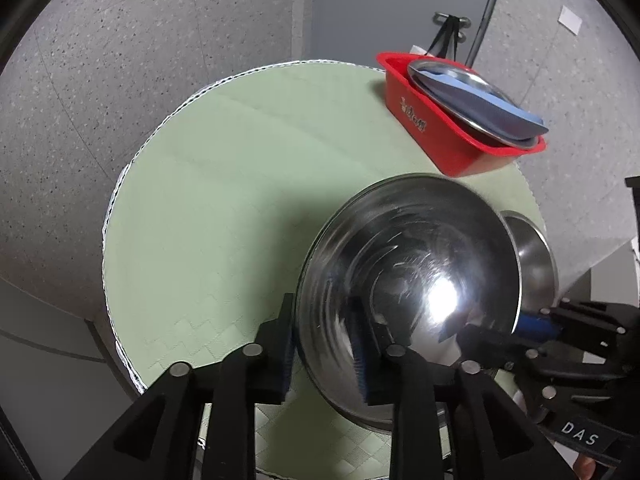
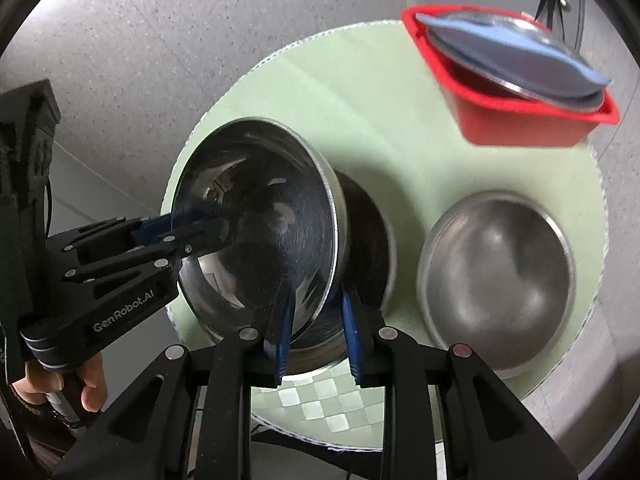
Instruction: Organize plates and bowls
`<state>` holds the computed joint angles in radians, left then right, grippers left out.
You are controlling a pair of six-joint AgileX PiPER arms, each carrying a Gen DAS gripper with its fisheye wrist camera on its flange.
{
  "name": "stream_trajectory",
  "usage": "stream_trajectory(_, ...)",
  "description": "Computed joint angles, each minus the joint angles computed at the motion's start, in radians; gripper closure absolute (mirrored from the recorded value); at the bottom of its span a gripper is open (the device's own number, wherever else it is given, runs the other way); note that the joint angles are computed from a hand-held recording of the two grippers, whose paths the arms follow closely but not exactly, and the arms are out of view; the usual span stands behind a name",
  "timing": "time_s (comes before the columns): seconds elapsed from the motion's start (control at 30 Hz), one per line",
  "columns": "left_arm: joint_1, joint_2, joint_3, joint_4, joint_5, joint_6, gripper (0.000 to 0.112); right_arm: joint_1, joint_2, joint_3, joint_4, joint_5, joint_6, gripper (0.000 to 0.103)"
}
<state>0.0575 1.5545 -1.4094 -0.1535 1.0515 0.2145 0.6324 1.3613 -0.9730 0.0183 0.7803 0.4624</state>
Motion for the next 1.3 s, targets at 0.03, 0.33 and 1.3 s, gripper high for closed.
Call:
stream_trajectory(0.03,-0.007,0.001,0.004,0.011,-0.003,-0.011,0.089,-0.016,0.009,0.000,0.034,-0.004,-0.029,0.078)
stream_trajectory(0.33,-0.017,0.013,0.017,0.022,-0.016,-0.012,0.079,-0.014,0.035,-0.015,0.021,-0.004,-0.006,0.077)
stream_trajectory(1.3,-0.428,-0.078,0.048,0.337,-0.064,-0.764,0.050,-0.637,-0.249,0.094,0.345,0.149,-0.755,0.044)
